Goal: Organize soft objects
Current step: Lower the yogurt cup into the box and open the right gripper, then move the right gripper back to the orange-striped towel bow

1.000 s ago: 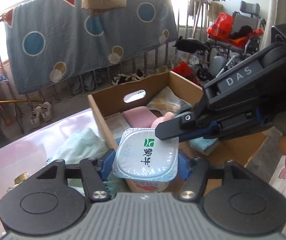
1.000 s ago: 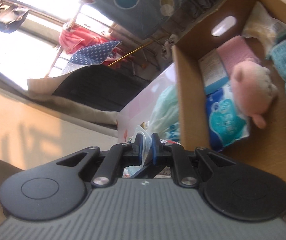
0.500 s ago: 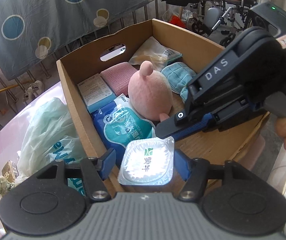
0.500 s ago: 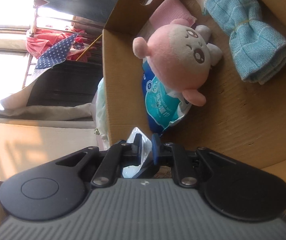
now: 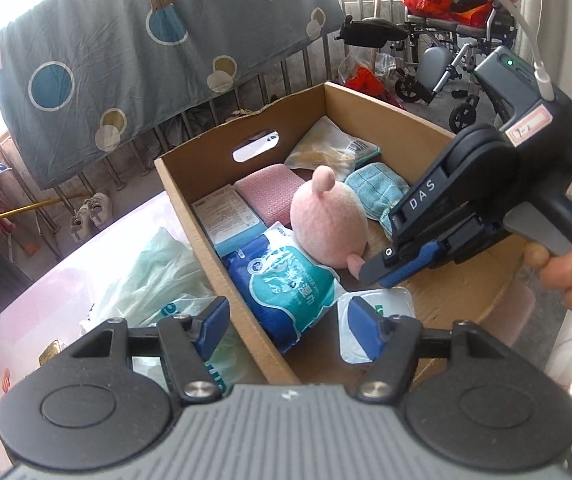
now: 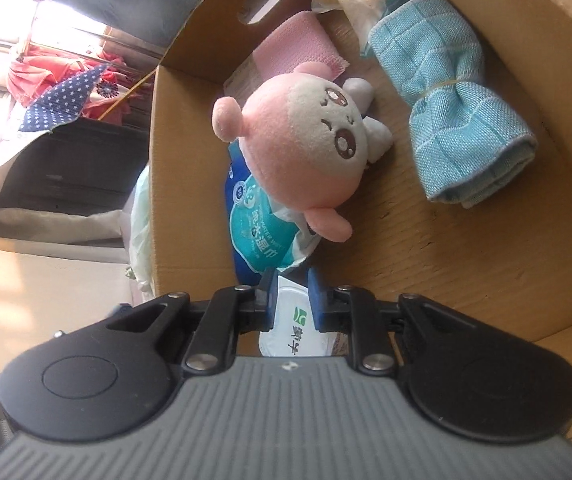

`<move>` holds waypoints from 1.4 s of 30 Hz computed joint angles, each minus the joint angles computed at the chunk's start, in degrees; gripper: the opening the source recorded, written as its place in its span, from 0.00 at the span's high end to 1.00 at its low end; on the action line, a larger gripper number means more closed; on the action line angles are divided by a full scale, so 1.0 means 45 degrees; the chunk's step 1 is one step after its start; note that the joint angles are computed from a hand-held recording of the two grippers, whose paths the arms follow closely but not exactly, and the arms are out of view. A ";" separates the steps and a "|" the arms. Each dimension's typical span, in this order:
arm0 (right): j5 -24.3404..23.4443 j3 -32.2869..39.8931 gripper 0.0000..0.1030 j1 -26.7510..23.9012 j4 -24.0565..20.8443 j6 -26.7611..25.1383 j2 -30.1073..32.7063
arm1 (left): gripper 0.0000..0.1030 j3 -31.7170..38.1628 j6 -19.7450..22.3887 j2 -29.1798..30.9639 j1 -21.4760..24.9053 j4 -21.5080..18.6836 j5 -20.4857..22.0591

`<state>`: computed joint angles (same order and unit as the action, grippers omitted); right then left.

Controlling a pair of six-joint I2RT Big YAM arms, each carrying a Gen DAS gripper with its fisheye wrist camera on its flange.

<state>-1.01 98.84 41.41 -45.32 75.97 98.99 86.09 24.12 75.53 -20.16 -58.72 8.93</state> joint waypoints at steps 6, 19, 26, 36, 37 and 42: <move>-0.0055 0.0854 0.80 -0.0061 -0.1043 0.0036 0.0359 | 0.35 -0.0206 -0.0398 -0.0346 0.0934 0.0006 0.0371; -0.0601 0.0555 0.72 0.0169 -0.0967 0.0382 0.0589 | 0.35 -0.1009 -0.1022 -0.0640 0.4334 -0.0723 0.1350; -0.0923 0.0937 0.72 0.0365 -0.0333 0.0624 0.1096 | 0.35 -0.1514 -0.0955 -0.0924 0.5634 -0.0740 0.1657; 0.1349 0.2558 0.53 0.0899 -0.2402 -0.0433 0.1291 | 0.34 -0.2290 -0.0927 -0.1452 0.6856 0.0050 0.1772; 0.1733 0.2757 0.53 0.0981 -0.2644 -0.0562 0.1262 | 0.34 -0.2323 -0.1008 -0.1459 0.7014 0.0131 0.1845; 0.3295 0.4203 0.53 0.1401 -0.3306 -0.1649 0.1513 | 0.34 -0.2471 -0.1241 -0.1498 0.7581 0.0546 0.2019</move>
